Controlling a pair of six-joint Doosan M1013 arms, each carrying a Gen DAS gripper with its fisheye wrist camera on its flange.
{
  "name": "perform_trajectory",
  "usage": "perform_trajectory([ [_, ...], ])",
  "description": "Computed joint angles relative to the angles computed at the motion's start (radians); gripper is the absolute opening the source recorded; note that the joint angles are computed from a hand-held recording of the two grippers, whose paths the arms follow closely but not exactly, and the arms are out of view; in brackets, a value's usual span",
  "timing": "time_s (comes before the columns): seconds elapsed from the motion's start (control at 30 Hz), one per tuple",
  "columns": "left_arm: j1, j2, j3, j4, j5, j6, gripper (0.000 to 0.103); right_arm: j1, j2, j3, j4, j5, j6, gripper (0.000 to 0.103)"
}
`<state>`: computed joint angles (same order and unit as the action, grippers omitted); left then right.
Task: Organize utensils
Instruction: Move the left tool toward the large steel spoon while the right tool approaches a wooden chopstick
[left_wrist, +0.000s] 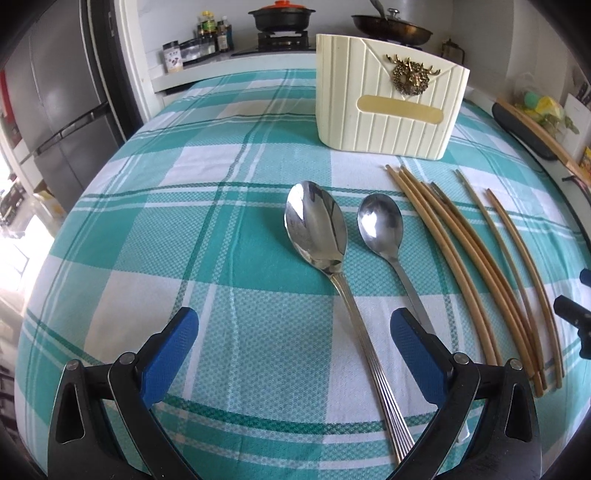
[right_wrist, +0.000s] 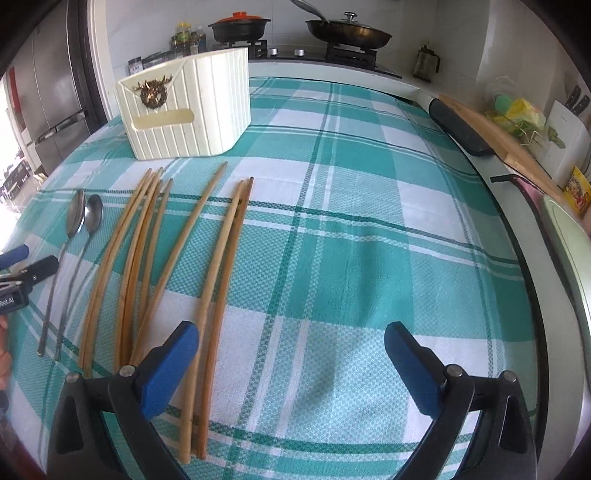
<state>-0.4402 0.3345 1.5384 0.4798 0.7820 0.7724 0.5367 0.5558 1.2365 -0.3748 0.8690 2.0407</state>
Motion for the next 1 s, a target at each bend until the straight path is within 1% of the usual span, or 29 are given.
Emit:
perform_trajectory([
  [0.1, 0.001, 0.009, -0.006, -0.003, 0.013, 0.009, 0.103, -0.003, 0.011, -0.013, 0.034, 0.02, -0.036, 0.102],
  [0.17, 0.001, 0.014, -0.009, -0.007, 0.02, 0.017, 0.103, 0.0, 0.018, -0.02, 0.019, 0.037, -0.045, 0.102],
  [0.37, 0.001, 0.012, -0.004, -0.004, 0.01, 0.037, 0.103, -0.009, 0.032, -0.048, 0.037, 0.071, -0.032, 0.101],
  [0.43, 0.003, 0.01, 0.0, -0.008, 0.005, 0.056, 0.103, -0.012, 0.037, -0.059, 0.06, 0.078, -0.058, 0.099],
  [0.5, 0.01, 0.008, 0.002, -0.034, -0.009, 0.094, 0.103, -0.014, 0.041, -0.071, 0.087, 0.084, -0.096, 0.092],
  [0.57, 0.02, 0.006, 0.004, -0.073, -0.022, 0.139, 0.103, -0.014, 0.044, -0.082, 0.112, 0.088, -0.139, 0.079],
  [0.67, 0.032, 0.003, 0.006, -0.134, -0.033, 0.21, 0.103, -0.012, 0.05, -0.096, 0.126, 0.094, -0.18, 0.068],
  [0.73, 0.035, 0.0, 0.009, -0.159, -0.035, 0.257, 0.103, -0.01, 0.053, -0.102, 0.128, 0.095, -0.193, 0.064],
  [0.77, 0.038, -0.002, 0.01, -0.171, -0.035, 0.283, 0.103, -0.011, 0.052, -0.103, 0.135, 0.091, -0.201, 0.057],
  [0.83, 0.042, -0.004, 0.009, -0.19, -0.024, 0.316, 0.103, -0.012, 0.053, -0.105, 0.142, 0.087, -0.202, 0.05],
  [0.87, 0.043, -0.005, 0.008, -0.19, -0.017, 0.323, 0.103, -0.013, 0.053, -0.105, 0.146, 0.084, -0.196, 0.042],
  [0.97, 0.049, -0.009, 0.01, -0.188, -0.001, 0.341, 0.103, -0.016, 0.049, -0.101, 0.143, 0.082, -0.164, 0.028],
  [1.0, 0.052, -0.011, 0.011, -0.188, 0.001, 0.349, 0.103, -0.017, 0.048, -0.099, 0.143, 0.082, -0.157, 0.026],
])
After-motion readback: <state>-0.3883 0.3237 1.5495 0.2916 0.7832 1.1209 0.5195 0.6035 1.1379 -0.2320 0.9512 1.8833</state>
